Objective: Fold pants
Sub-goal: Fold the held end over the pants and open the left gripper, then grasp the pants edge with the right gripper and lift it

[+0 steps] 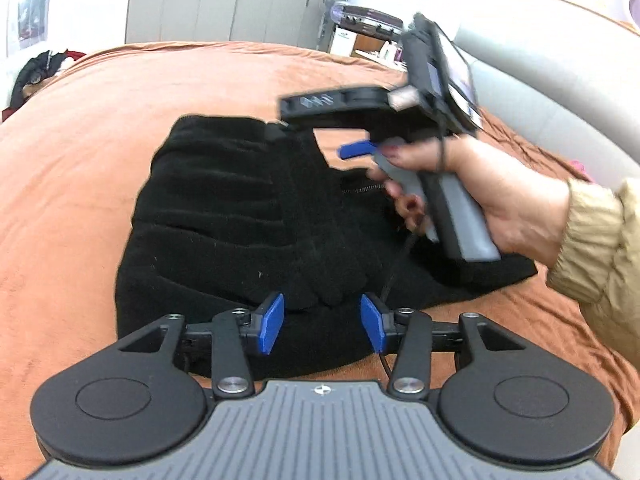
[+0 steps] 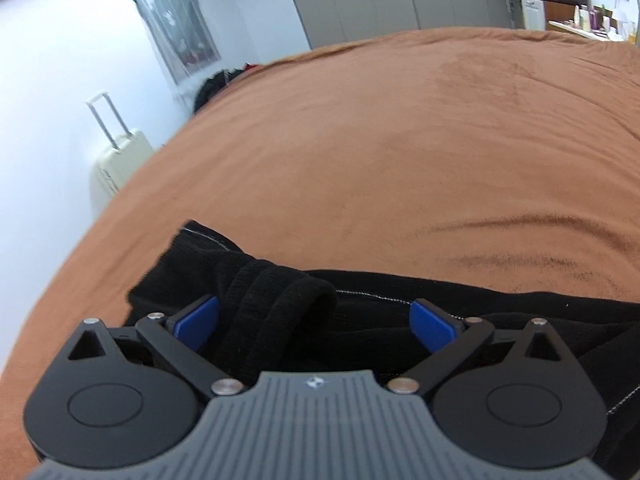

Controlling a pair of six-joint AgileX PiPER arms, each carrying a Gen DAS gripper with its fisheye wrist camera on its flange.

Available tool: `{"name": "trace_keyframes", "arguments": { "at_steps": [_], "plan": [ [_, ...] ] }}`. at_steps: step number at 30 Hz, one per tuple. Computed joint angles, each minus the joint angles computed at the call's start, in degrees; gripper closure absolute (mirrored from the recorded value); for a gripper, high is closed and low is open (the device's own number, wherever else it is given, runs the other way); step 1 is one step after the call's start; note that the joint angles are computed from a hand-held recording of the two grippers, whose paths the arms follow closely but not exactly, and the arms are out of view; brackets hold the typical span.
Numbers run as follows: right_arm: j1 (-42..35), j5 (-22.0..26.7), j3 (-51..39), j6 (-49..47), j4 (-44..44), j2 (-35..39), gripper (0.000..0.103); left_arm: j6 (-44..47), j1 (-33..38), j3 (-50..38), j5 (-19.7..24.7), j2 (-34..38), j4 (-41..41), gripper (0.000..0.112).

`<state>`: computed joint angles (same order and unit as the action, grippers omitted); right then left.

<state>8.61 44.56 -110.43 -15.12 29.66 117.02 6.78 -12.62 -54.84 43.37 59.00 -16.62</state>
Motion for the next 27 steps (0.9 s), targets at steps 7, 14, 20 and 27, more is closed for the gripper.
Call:
{"name": "trace_keyframes", "arguments": {
  "at_steps": [7, 14, 20, 27],
  "plan": [
    [-4.45, 1.45, 5.87, -7.8, 4.09, -6.58, 0.006, -5.43, 1.79, -6.4, -5.01, 5.44, 1.13, 0.054],
    [-13.35, 4.75, 13.6, -16.24, 4.85, -15.59, 0.006, -26.26, -5.71, -13.26, -11.69, 17.58, 19.8, 0.054],
    [-20.3, 6.4, 18.19, -22.04, 2.4, -19.8, 0.005, -26.37, -8.33, -14.52, -10.37, 23.56, 14.44, 0.049],
    [-26.44, 1.49, 25.35, -28.9, -0.48, -22.2, 0.005, -36.23, -13.2, -11.28, -11.84, 22.5, 25.4, 0.044]
  ]
}}
